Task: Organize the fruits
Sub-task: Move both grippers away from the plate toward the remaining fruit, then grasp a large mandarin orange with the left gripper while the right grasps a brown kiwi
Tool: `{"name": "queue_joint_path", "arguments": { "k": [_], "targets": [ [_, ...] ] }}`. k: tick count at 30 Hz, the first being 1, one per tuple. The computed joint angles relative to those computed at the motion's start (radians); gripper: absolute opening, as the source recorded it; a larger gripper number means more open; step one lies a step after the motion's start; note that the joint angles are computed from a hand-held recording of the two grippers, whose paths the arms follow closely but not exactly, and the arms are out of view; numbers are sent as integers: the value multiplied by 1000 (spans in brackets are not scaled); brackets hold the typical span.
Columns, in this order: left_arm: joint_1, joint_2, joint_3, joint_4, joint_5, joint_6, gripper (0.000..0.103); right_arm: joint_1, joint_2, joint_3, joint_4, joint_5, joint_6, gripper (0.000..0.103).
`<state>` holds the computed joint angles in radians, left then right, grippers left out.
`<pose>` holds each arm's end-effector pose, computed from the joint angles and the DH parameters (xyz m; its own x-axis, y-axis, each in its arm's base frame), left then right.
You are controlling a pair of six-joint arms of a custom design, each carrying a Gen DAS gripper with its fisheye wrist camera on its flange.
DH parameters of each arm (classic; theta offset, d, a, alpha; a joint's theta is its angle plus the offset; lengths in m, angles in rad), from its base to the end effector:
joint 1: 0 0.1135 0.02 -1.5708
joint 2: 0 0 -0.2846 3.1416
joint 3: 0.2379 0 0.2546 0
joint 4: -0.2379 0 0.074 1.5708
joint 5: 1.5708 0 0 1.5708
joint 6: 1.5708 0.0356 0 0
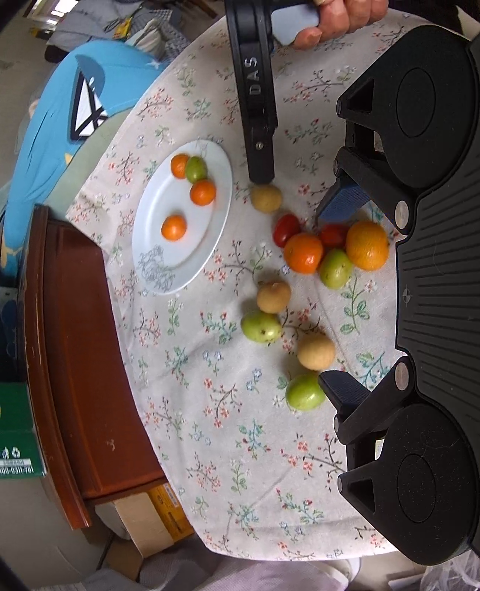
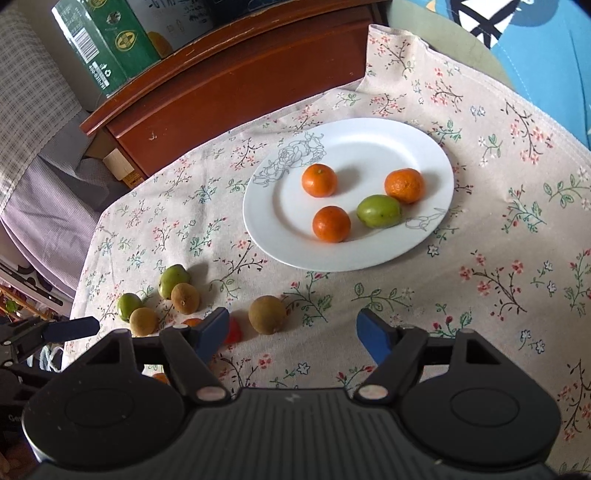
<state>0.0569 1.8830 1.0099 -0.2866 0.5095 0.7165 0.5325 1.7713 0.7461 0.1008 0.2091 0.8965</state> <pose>0.3548 0.0028 0.1370 -0.5950 0.5404 -0.5950 0.7104 0.6998 -0.0747 0.2811 0.1571 0.1252 -0.7332 0.4549 -0.5055 0.2944 0.8824 0.3670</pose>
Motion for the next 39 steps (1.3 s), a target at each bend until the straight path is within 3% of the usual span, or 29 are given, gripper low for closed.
{"name": "queue_joint_path", "arguments": {
  "k": [2, 7, 9, 17, 19, 26, 29, 31, 33, 35, 37, 39],
  "targets": [
    [-8, -2, -9, -29, 17, 53, 90, 1, 8, -1, 18, -15, -8, 73],
    [-32, -14, -73, 15, -7, 118, 89, 7, 30, 5, 39, -32, -22, 70],
    [-33, -5, -75, 24, -12, 120, 88, 6, 38, 10, 44, -36, -25, 64],
    [-32, 25, -73, 36, 0, 106, 84, 9, 67, 27, 56, -32, -35, 62],
    [-38, 23, -85, 57, -12, 97, 84, 9, 74, 30, 59, -31, -40, 56],
    [-40, 35, -87, 85, -32, 48, 84, 8, 94, 41, 65, -25, -40, 55],
    [-37, 37, -84, 80, -23, 51, 72, 7, 99, 43, 68, -27, -46, 51],
    [-34, 41, -76, 64, -10, 57, 54, 7, 100, 41, 73, -29, -45, 45],
    [-33, 46, -69, 46, -7, 61, 42, 6, 102, 42, 74, -30, -47, 42],
    [-36, 43, -79, 62, -13, 68, 40, 7, 104, 41, 79, -26, -50, 38],
    [-36, 43, -81, 60, -8, 76, 32, 7, 108, 41, 84, -26, -52, 30],
    [-35, 46, -79, 60, -7, 73, 32, 7, 112, 41, 88, -22, -55, 26]
  ]
}}
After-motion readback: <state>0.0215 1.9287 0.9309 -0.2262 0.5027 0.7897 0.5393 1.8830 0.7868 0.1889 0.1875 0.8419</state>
